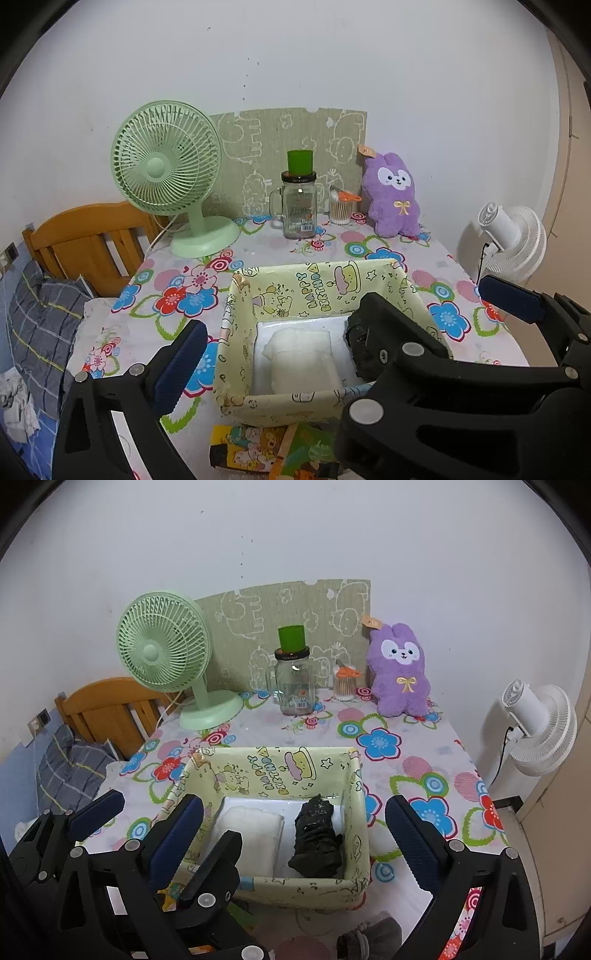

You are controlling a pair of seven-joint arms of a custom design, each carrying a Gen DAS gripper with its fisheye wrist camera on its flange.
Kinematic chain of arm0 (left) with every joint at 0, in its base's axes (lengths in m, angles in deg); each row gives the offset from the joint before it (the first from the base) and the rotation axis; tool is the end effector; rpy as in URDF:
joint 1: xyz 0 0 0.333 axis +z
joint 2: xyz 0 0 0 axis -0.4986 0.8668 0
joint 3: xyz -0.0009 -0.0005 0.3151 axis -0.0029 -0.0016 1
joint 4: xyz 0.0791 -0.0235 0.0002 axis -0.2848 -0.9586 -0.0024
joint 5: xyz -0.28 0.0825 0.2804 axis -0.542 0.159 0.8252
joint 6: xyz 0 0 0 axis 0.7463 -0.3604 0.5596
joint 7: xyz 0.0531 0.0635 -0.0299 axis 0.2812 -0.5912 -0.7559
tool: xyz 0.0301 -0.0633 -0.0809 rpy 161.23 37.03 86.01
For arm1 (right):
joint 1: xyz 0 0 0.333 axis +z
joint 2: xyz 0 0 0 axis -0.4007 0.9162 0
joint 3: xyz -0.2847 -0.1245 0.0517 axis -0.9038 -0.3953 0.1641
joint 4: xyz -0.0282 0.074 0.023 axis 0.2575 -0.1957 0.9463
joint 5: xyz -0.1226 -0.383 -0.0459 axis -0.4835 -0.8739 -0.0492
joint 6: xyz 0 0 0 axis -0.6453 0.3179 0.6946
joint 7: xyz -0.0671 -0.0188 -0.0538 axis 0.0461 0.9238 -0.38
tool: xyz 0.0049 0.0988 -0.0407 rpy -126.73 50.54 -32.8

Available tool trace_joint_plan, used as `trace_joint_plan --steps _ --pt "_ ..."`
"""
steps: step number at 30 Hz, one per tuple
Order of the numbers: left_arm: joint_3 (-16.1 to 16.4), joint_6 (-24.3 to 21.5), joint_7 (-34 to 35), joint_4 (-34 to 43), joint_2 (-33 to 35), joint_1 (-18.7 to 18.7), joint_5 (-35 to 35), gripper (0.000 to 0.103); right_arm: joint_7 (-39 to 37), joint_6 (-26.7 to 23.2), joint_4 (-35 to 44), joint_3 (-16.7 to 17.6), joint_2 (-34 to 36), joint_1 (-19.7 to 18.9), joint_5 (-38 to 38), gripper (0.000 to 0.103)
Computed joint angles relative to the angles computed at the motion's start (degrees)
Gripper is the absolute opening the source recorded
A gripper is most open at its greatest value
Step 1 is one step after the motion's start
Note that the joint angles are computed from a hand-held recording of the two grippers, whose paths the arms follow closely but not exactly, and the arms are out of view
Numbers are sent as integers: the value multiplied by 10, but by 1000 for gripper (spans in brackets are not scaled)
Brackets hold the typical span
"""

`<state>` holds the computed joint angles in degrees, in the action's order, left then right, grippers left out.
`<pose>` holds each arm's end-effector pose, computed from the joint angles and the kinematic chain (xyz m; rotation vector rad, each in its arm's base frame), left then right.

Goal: Organize soft objects
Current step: 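Lower both items into the box and open both tools, then withdraw both tools from the box and move toward the clear plastic sleeve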

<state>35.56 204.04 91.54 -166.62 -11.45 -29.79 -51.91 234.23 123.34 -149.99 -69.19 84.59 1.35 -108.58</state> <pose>0.5160 -0.1435 0.5218 -1.5615 1.7517 -0.8891 0.5355 0.3354 0.5244 -1.6825 1.6124 -0.6425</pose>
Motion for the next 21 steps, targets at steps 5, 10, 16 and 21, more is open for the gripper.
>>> trace_joint_plan --steps 5,10,16,21 --pt "0 8 2 -19 -23 -2 -4 101 41 -13 -17 7 -25 0 -45 100" --pt "-3 14 4 -39 -46 0 -11 101 53 -5 -39 22 -48 -13 -52 100" --pt "-7 9 8 -63 -73 -1 -20 101 65 -13 -61 43 -72 -27 -63 100" --pt "-11 14 8 -85 -100 0 -25 101 82 -12 -83 59 -95 -38 -74 100"
